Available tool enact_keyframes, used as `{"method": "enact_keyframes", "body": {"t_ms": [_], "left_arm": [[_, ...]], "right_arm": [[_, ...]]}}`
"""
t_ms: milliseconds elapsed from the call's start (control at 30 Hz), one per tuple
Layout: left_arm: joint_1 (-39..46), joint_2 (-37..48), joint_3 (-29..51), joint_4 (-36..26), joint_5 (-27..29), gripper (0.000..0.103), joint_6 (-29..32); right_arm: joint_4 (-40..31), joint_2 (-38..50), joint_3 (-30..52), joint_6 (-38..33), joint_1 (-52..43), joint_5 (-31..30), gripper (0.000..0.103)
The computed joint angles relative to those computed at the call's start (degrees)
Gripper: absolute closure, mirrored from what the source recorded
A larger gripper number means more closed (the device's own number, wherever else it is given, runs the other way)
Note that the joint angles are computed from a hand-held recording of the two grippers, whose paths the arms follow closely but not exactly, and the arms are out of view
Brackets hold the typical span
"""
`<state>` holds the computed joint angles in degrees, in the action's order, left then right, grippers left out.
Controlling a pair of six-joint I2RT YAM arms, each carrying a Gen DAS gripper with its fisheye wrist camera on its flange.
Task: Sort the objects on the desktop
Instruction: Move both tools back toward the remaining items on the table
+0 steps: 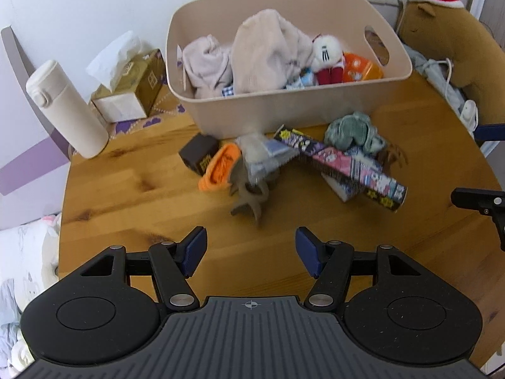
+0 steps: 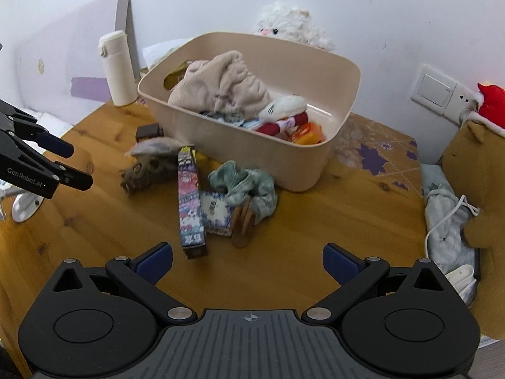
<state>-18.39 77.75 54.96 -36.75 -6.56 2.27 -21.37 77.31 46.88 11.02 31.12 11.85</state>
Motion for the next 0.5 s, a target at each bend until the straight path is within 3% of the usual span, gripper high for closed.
{"method": "enact_keyframes", "body": {"t_ms": [500], "left_arm": [[1.82, 3.62, -8.50, 11.82, 0.76, 0.040, 2.52]], "right_arm": [[6.75, 8.75, -0.62, 1.31, 2.68, -2.19, 0.000]]}}
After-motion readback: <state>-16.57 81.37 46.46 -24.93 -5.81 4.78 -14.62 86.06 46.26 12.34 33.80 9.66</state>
